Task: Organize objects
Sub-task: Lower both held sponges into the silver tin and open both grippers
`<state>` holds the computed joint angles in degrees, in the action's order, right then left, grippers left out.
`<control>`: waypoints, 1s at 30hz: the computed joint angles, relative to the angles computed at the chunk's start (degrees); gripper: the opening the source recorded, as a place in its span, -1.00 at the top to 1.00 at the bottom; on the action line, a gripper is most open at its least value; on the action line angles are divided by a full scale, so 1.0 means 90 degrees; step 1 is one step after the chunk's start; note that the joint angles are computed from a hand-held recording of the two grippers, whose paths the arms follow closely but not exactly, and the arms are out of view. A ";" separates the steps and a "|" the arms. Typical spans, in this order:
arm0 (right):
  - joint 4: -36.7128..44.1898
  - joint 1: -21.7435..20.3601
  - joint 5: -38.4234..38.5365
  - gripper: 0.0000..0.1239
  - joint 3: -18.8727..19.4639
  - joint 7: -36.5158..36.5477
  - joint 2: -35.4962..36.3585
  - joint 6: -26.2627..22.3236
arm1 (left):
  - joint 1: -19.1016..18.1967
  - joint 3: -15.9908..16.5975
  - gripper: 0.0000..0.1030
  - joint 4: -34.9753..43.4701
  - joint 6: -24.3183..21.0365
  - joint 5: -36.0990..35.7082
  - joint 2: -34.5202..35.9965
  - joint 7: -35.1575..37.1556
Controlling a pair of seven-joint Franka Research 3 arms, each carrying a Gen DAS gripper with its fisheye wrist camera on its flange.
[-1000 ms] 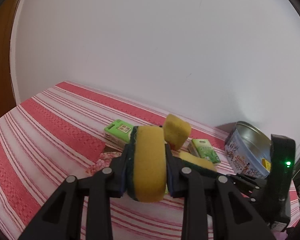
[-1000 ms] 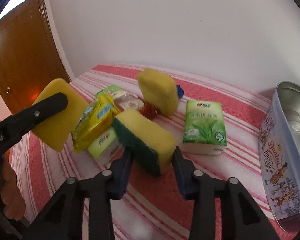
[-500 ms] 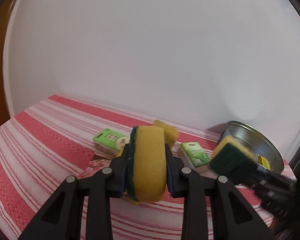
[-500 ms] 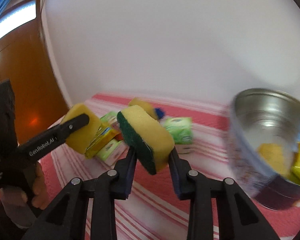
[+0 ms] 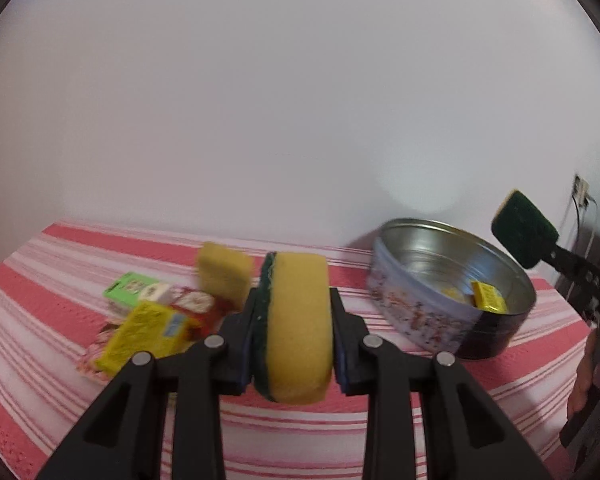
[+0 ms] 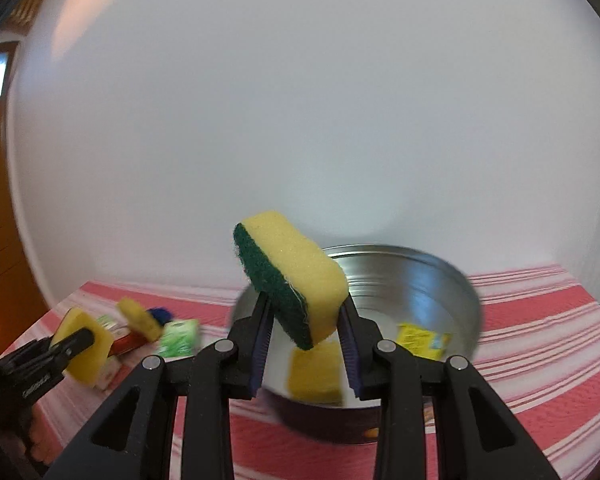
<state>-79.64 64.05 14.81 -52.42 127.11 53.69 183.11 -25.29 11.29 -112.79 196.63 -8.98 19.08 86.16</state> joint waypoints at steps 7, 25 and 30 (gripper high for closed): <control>-0.0231 -0.0068 0.0001 0.44 -0.0080 0.0149 -0.0107 -0.0090 | -0.0066 -0.0282 0.43 0.0868 -0.0278 0.0439 0.0421 -0.0118; 0.0185 -0.0469 -0.0732 0.44 -0.0493 0.1622 0.0317 -0.1204 | 0.0201 -0.1210 0.42 0.4054 -0.2064 0.2063 0.2309 -0.1218; 0.0267 -0.0622 -0.1112 0.44 -0.0386 0.1907 0.0303 -0.1426 | 0.0146 -0.1086 0.42 0.4444 -0.2402 0.2507 0.2562 -0.1611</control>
<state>-77.24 58.45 4.80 -55.90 144.27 56.41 170.28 -23.97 1.52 -72.79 175.00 13.59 42.14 71.67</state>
